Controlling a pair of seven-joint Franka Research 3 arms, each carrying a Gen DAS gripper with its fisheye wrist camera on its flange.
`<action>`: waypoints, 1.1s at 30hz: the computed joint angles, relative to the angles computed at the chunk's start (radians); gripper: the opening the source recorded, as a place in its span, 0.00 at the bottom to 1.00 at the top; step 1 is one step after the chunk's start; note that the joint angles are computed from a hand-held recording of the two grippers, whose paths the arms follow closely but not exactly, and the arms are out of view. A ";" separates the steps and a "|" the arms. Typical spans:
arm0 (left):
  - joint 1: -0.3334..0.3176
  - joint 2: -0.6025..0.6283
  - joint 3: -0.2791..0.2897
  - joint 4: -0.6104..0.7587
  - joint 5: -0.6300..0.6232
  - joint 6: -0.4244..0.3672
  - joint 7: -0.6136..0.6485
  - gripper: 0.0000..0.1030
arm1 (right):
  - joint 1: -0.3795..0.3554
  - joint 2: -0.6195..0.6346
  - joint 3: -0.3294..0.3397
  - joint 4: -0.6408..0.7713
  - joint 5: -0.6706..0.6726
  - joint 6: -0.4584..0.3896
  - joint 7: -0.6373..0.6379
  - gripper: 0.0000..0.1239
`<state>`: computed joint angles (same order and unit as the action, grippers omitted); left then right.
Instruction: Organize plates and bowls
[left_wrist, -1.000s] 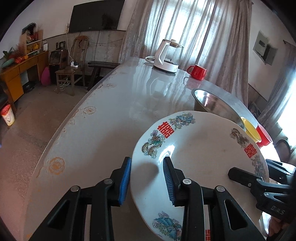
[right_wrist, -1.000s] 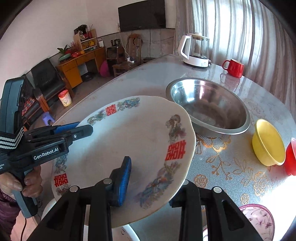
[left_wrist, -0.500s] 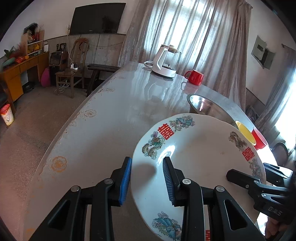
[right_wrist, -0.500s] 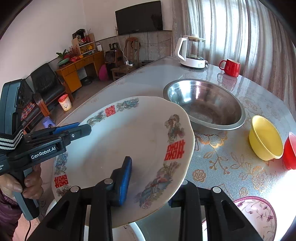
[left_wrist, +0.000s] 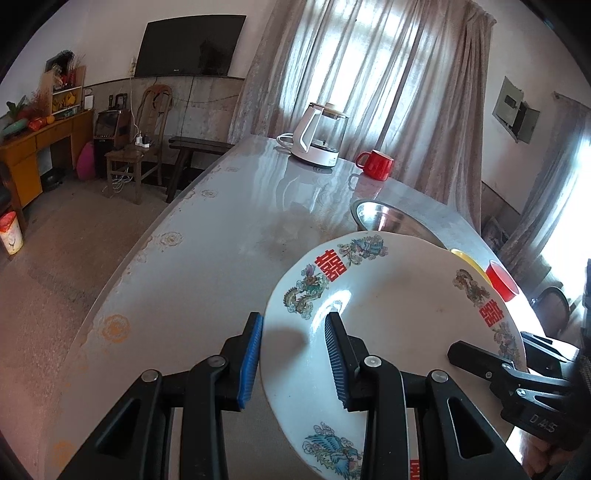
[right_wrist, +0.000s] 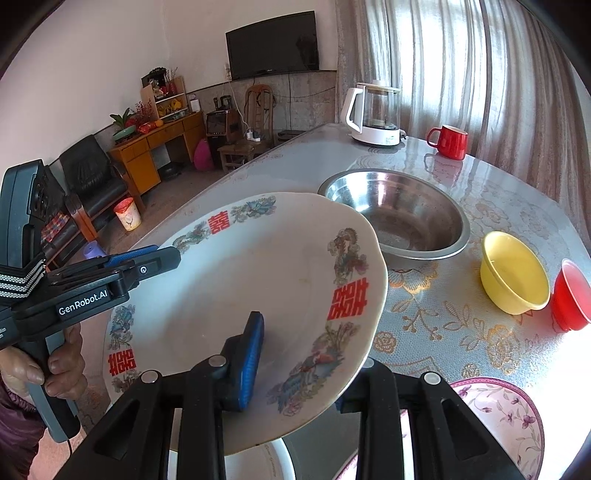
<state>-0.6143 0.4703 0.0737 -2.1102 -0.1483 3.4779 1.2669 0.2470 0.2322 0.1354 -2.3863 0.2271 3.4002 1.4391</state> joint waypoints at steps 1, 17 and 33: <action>-0.003 -0.003 0.000 -0.001 -0.001 0.002 0.001 0.33 | 0.008 -0.007 -0.006 -0.009 0.006 0.008 -0.002 0.24; -0.037 -0.049 -0.040 -0.027 -0.029 0.026 0.069 0.33 | -0.026 -0.141 -0.019 -0.193 -0.080 0.111 0.123 0.24; -0.003 -0.027 -0.190 0.049 0.156 -0.072 0.000 0.33 | -0.022 -0.377 -0.146 -0.508 -0.129 0.190 0.247 0.24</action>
<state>-0.6174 0.4432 -0.1159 -2.0609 0.0077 3.4063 1.2666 0.2248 -0.1447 -0.0110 -2.8938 0.0977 3.5904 1.6864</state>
